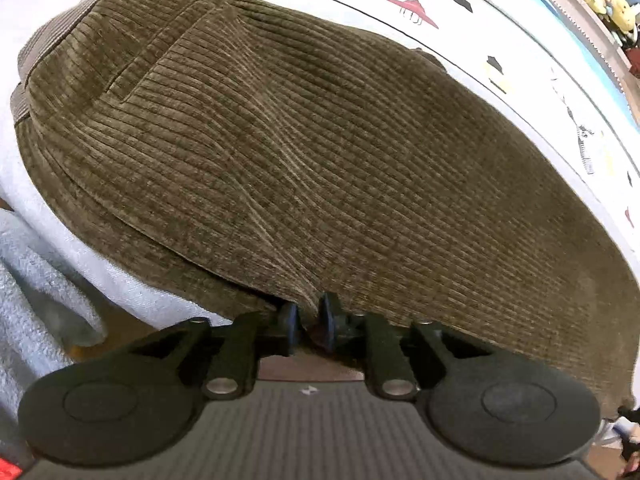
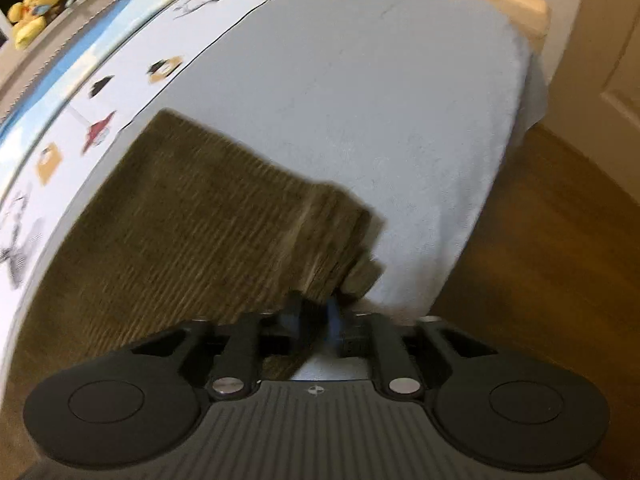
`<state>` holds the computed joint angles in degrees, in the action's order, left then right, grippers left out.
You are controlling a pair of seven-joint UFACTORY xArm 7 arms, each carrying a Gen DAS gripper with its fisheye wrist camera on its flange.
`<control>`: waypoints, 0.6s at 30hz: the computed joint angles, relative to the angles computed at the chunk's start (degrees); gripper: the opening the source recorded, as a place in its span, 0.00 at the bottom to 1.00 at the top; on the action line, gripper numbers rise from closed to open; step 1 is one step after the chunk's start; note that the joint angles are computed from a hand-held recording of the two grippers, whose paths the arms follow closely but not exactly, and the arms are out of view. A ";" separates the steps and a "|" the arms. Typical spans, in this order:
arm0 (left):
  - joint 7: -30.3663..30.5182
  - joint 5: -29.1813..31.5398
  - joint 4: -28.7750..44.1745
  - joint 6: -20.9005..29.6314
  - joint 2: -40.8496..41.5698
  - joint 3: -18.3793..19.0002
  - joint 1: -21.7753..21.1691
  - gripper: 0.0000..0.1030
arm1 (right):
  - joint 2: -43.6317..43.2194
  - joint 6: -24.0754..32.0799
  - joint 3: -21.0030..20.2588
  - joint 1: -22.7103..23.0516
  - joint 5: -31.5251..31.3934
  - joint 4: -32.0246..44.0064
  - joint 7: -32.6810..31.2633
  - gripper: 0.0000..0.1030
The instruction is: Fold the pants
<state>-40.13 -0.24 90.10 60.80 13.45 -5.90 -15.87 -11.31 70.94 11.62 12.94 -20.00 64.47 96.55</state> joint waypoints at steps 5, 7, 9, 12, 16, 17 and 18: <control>-2.25 1.69 3.99 4.06 0.81 0.01 -1.15 0.83 | 0.64 9.19 1.48 1.01 -5.04 3.38 5.07 0.64; -1.49 2.49 3.71 3.08 -0.19 -0.19 -1.46 0.83 | -2.15 5.29 2.54 1.61 -9.16 1.68 7.18 0.60; -0.92 1.91 4.32 3.12 -0.59 -0.40 -1.46 0.83 | -4.89 -1.88 3.20 2.14 -12.02 -0.33 6.40 0.60; -1.47 2.15 4.32 2.98 -1.71 -0.22 -1.45 0.83 | -5.71 -16.97 3.13 3.81 -9.94 -2.39 0.33 0.61; -2.08 4.36 5.62 5.06 -2.07 0.31 -1.24 0.83 | 4.39 -30.92 3.33 8.50 0.22 3.40 -17.78 0.42; -2.27 4.87 5.43 5.33 -2.36 0.48 -1.08 0.83 | 8.71 -29.70 4.23 9.89 0.37 7.72 -23.19 0.42; -2.73 5.36 5.55 5.70 -2.58 0.66 -0.92 0.83 | 12.20 -27.82 4.72 11.29 -0.33 11.50 -27.21 0.42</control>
<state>-42.86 5.12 95.65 66.51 10.86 -5.24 -16.78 0.89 43.12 16.35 24.23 -20.33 75.97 69.33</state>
